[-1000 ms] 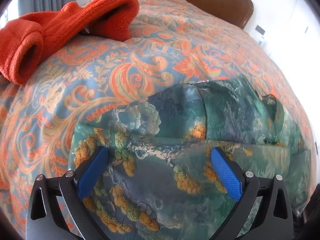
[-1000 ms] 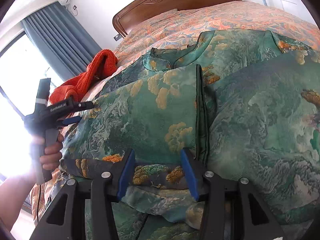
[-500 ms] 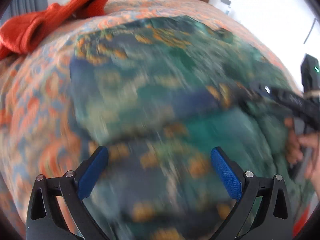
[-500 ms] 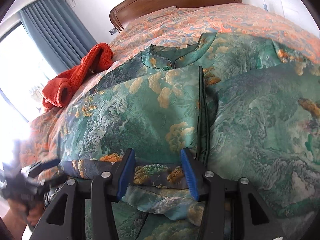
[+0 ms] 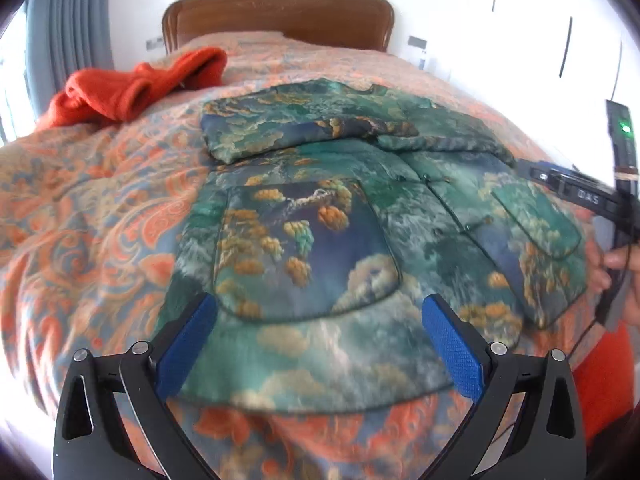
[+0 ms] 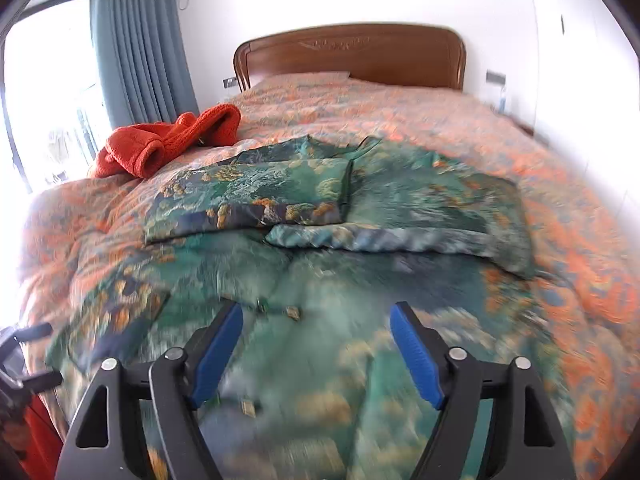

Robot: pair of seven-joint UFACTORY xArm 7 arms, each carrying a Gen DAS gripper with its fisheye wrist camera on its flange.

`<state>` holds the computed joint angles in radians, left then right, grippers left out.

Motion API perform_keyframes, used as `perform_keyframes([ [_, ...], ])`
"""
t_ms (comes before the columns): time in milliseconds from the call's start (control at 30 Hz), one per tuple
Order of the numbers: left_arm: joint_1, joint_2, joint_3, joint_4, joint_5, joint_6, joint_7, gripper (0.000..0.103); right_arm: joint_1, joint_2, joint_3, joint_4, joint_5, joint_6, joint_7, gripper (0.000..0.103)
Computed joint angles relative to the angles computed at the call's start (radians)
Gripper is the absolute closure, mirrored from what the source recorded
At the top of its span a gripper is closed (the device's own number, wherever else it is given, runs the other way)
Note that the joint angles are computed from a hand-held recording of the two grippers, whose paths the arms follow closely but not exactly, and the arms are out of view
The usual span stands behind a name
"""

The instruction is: Fold large clothes

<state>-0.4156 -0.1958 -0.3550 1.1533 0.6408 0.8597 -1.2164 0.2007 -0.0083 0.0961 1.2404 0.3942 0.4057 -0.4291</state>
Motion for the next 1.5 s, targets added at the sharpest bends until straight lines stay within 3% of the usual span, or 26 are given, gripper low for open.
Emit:
perform_keyframes([
  [67, -0.013, 0.004, -0.041, 0.023, 0.049, 0.08, -0.034, 0.001, -0.004, -0.129, -0.008, -0.156, -0.036, -0.084, 0.0, 0.022],
  [167, -0.039, 0.02, -0.073, 0.056, 0.108, 0.176, -0.082, 0.001, -0.006, -0.252, -0.025, -0.289, -0.094, -0.132, 0.054, 0.018],
  [233, -0.06, 0.029, -0.078, 0.071, 0.123, 0.217, -0.116, 0.001, -0.046, -0.325, -0.01, -0.367, -0.169, -0.151, 0.151, 0.018],
  [433, -0.1, 0.025, -0.066, 0.081, 0.124, 0.255, -0.157, 0.001, -0.212, -0.46, 0.088, -0.504, -0.403, -0.228, 0.39, 0.017],
  [533, -0.109, 0.032, -0.066, 0.098, 0.136, 0.279, -0.158, 0.001, -0.261, -0.479, 0.118, -0.52, -0.487, -0.257, 0.449, 0.016],
  [733, -0.132, 0.047, -0.072, 0.133, 0.171, 0.333, -0.168, 0.001, -0.114, -0.477, 0.008, -0.499, -0.456, -0.202, 0.424, 0.016],
  [900, -0.155, 0.063, -0.07, 0.163, 0.193, 0.381, -0.151, 0.001, -0.089, -0.483, 0.018, -0.493, -0.457, -0.195, 0.44, 0.016],
  [1500, -0.17, 0.077, -0.051, 0.171, 0.189, 0.416, -0.172, 0.001, -0.014, -0.466, -0.013, -0.459, -0.407, -0.125, 0.406, 0.016],
])
